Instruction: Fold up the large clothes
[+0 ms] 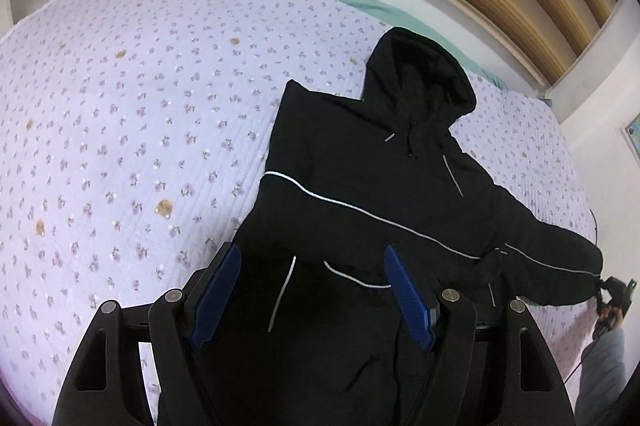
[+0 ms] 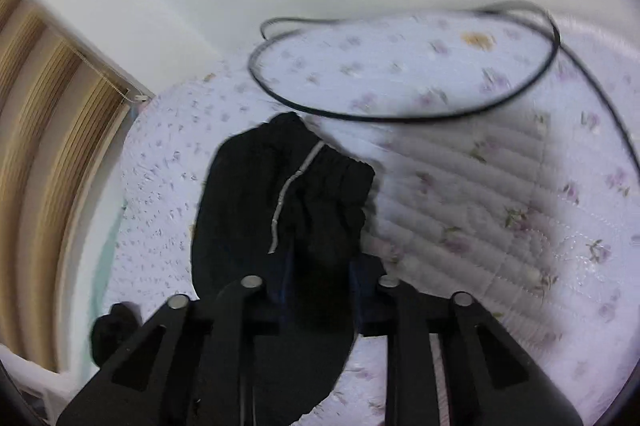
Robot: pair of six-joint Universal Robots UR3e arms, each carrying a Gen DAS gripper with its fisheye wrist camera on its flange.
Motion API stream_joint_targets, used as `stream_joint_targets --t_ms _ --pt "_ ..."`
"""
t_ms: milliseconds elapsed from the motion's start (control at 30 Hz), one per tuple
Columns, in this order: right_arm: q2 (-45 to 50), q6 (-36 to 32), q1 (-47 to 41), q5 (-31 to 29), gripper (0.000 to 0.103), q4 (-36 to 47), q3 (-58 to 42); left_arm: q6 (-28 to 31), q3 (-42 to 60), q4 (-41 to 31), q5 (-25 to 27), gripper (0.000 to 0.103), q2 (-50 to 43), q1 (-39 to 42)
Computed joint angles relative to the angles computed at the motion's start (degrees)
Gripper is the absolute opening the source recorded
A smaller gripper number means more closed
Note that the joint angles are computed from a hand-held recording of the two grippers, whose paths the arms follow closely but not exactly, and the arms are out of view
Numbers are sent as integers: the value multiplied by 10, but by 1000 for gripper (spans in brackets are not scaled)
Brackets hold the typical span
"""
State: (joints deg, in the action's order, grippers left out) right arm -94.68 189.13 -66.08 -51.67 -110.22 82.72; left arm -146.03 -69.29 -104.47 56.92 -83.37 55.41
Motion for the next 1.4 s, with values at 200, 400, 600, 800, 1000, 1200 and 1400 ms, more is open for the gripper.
stream_joint_targets --t_ms 200,400,600,800,1000,1200,1400 --pt "-64 5 83 -20 19 -90 5 -5 -5 3 -8 75 3 15" --pt "-112 -23 184 47 19 -129 53 -3 -4 -2 5 75 -7 -2" --pt "14 -3 414 -82 19 -206 42 -13 -6 1 16 75 -15 -22" --pt "141 23 535 -162 19 -240 31 -15 -19 0 35 75 -12 -34" --pt "185 42 529 -101 60 -242 42 -14 -24 1 33 75 -24 -91" --pt "105 13 536 -149 94 -229 53 -17 46 29 2 75 -106 -267" --pt "-39 -42 487 -176 95 -232 120 -49 255 42 -76 75 -287 -439"
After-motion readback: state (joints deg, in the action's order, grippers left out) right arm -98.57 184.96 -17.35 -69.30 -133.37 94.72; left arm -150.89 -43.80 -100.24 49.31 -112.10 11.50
